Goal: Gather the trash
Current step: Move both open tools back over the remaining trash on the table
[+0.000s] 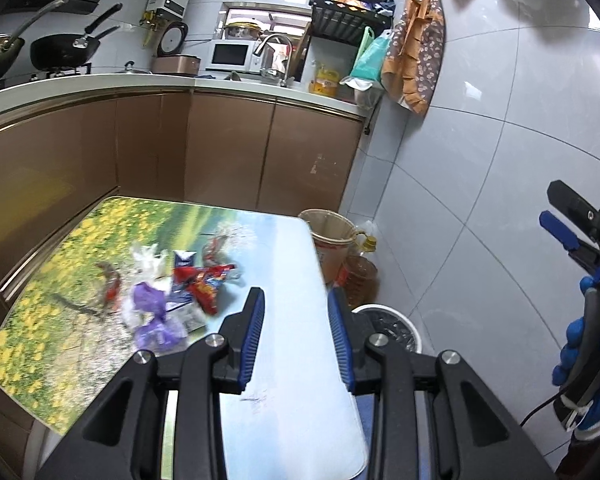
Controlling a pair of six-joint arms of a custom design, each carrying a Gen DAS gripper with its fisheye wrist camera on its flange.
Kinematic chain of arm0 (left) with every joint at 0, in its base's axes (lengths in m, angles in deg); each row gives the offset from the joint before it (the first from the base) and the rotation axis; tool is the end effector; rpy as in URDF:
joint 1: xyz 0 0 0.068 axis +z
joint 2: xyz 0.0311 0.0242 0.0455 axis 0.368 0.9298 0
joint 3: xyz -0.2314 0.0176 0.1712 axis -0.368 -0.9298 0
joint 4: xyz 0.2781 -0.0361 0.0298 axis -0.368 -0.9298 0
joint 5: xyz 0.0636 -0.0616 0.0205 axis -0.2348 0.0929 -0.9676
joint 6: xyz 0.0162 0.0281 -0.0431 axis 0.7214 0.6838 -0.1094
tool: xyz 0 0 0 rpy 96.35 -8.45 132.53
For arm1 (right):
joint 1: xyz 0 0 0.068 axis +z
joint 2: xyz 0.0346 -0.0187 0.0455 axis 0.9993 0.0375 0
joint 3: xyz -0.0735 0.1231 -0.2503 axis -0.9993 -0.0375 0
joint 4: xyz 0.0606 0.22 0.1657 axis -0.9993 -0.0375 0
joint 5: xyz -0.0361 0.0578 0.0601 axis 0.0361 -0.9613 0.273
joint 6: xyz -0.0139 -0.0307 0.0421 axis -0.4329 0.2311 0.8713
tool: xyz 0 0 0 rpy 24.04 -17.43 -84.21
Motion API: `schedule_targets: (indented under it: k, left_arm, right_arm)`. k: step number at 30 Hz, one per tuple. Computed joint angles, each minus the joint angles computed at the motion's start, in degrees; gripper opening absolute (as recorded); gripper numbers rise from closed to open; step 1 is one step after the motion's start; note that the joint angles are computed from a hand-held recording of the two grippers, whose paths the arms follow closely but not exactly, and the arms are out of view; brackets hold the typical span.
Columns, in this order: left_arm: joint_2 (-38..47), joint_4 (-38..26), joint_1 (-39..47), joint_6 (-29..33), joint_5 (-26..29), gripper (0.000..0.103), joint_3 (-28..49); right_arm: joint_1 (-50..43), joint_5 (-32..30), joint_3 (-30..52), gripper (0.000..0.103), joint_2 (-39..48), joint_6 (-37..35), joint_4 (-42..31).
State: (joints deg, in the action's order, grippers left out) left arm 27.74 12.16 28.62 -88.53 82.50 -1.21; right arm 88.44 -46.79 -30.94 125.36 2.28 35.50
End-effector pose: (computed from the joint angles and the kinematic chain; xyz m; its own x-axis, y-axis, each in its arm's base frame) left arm 0.2473 0.0193 0.2065 -0.5249 -0.1192 -0.8428 0.1182 0.9703 -0.2109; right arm 0.2577 0.0158 0.2690 -0.2958 0.0958 -0.9504 -0.3373 0.9204 0.1978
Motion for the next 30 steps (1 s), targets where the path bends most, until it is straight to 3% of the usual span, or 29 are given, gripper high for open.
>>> schedule_targets:
  k: [6,12,18,30]
  left_arm:
    - [-2.82,-1.68,8.61,3.67,3.77,0.031,-2.05]
    - [1.42,0.32,18.62,8.23,7.91,0.031,-2.34]
    - [12.62,3.20,23.94,10.70,10.67,0.031,1.19]
    - [37.78,4.07,18.17,11.15,6.63,0.031,16.45]
  right_arm:
    - [3.66,-0.12,1.45,0.103,1.82,0.06,-1.47]
    - [6.07,-0.31,3.07,0.103,6.29,0.81,-0.89]
    - [9.70,-0.29,8.25,0.103,14.92,0.52,-1.81]
    - [15.25,-0.68,23.20,0.098,39.35,-0.64,-4.95]
